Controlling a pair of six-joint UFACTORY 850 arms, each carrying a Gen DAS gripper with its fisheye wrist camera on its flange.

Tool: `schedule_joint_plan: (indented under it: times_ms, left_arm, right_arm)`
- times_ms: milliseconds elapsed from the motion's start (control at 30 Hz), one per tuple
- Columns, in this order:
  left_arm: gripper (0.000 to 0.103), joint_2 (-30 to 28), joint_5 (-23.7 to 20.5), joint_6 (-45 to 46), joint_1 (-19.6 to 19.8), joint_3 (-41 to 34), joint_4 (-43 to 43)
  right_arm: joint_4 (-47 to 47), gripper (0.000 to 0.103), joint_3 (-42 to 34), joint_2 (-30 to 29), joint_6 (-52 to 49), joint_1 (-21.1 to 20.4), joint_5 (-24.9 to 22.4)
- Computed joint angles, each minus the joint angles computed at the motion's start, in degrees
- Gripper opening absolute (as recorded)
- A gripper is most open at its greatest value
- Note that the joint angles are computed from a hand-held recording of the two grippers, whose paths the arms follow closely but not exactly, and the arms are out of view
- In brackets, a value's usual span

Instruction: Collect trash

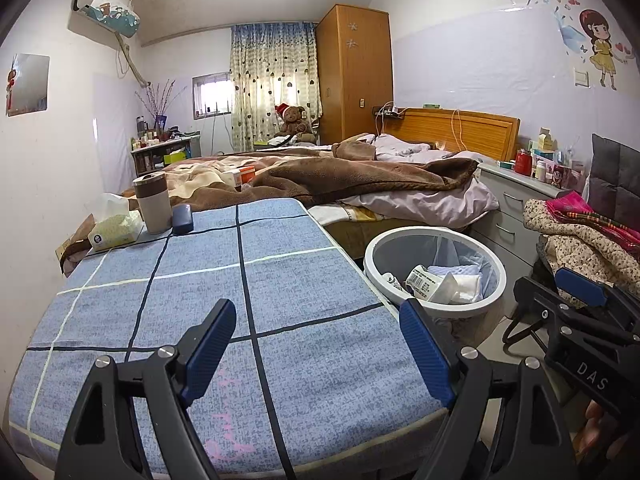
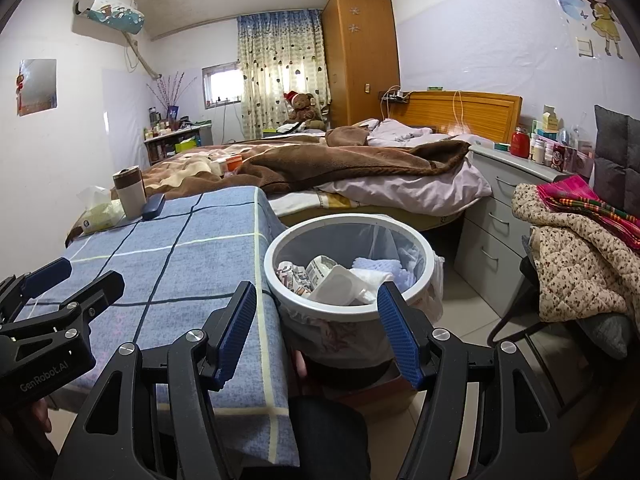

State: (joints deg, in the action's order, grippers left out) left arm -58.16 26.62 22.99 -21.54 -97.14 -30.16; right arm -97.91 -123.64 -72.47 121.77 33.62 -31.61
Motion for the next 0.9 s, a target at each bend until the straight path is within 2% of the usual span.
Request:
schedule_joint_plan:
  times_ms: [900]
  left_arm:
    - [0.085, 0.08, 0.09, -0.41, 0.09, 0.16, -0.21]
  right_arm:
    - [0.07, 0.065, 0.03, 0.07, -0.06, -0.02, 0.18]
